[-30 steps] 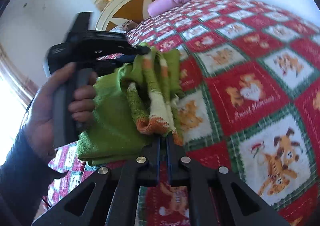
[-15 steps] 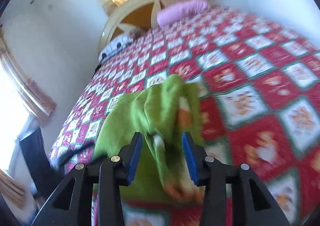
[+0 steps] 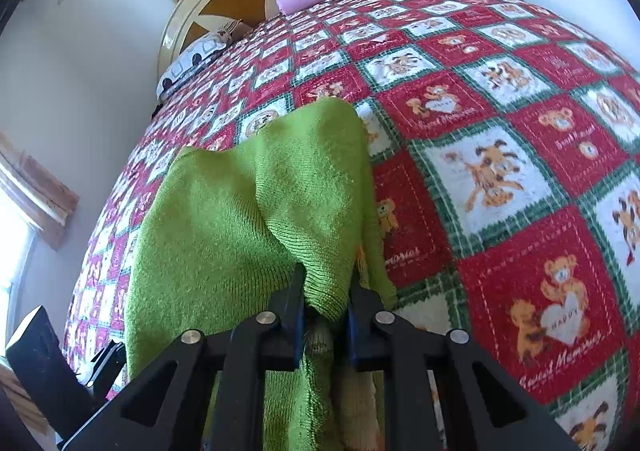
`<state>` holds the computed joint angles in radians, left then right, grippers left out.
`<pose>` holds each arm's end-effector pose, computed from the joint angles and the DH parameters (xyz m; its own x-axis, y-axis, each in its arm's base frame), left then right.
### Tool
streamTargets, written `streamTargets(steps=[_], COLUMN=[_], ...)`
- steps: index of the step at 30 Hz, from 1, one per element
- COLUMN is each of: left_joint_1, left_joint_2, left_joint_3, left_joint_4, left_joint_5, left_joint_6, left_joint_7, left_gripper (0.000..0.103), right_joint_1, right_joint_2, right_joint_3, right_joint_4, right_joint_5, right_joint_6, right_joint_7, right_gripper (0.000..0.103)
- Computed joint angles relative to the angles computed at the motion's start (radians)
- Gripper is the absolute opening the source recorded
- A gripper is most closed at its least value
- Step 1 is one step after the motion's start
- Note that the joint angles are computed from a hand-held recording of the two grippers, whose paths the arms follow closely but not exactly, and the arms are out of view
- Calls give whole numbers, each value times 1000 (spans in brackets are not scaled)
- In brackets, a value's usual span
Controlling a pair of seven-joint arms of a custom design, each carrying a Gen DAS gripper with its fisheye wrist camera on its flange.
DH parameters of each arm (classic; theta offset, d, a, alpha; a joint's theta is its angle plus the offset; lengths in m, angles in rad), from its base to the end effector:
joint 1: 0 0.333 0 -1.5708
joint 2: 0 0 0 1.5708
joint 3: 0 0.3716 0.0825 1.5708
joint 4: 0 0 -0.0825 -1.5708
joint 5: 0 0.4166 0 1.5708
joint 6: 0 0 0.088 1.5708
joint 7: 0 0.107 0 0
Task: Fold small clothes
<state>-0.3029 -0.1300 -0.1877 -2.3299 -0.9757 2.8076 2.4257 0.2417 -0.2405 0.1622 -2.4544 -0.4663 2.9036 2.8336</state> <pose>0.4940 -0.2218 0.4788 -0.5543 -0.7973 0.2389 -0.6950 0.2854 -0.6599 0.4542 0.2279 0.4953 -0.2754 -0.8788 -0.3896 -0.7078 0.4596 -0.5364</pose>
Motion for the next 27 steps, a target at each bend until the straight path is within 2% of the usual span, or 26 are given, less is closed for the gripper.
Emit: streamTargets(steps=[1,2,3,5,6,7,8,9,10,11,14,15,16,17,19,22,23,25,27], left_joint_1=[-6,-17,-23,-23,-14,-7,6,12,14,19,30,30,29,29,32,19,17,13,11], left_joint_2=[-13,-24,-28,-18,-4,7,22,31,37,41,55,57,64,64,57,44,43,34,19], left_joint_3=[4,10,14,16,13,8,-4,-11,-14,-18,-25,-24,-18,-13,-15,-14,-10,-2,5], left_joint_4=[-3,-3,1,17,28,34,36,34,32,24,7,3,8,13,9,-11,-12,-19,-31], left_joint_5=[-40,-96,-127,-135,-102,-68,5,46,71,112,214,226,212,194,194,136,109,55,0], left_joint_6=[30,73,99,129,123,118,115,116,112,109,89,76,48,27,22,47,45,34,23], left_joint_7=[33,82,108,108,73,40,-28,-67,-93,-132,-224,-237,-225,-212,-208,-152,-136,-101,-65], left_gripper=[93,93,94,97,97,97,97,97,98,99,103,103,103,103,103,103,103,103,103], right_joint_1=[-3,-25,-61,-85,-76,-62,-50,-11,24,53,59,46,34,18,14,26,31,45,82], right_joint_2=[-14,-17,-30,-47,-40,-26,-9,25,59,95,163,181,188,184,172,158,143,122,140], right_joint_3=[9,40,96,164,170,154,129,68,20,-13,-43,-47,-57,-66,-70,-35,-22,-12,-10], right_joint_4=[3,29,66,122,146,163,168,170,175,186,210,217,204,182,172,216,219,207,220], right_joint_5=[-10,-53,-149,-325,-368,-389,-387,-338,-257,-166,-42,-54,-78,-139,-139,-226,-285,-340,-288], right_joint_6=[-31,-92,-195,-328,-343,-304,-230,-100,-21,6,-46,-96,-91,-33,-21,-162,-177,-105,-61], right_joint_7=[2,35,103,199,196,176,148,78,-9,-88,-141,-109,-66,-8,-3,17,58,60,-74], right_gripper=[19,29,44,51,51,51,51,51,51,51,51,49,47,41,40,40,42,42,42])
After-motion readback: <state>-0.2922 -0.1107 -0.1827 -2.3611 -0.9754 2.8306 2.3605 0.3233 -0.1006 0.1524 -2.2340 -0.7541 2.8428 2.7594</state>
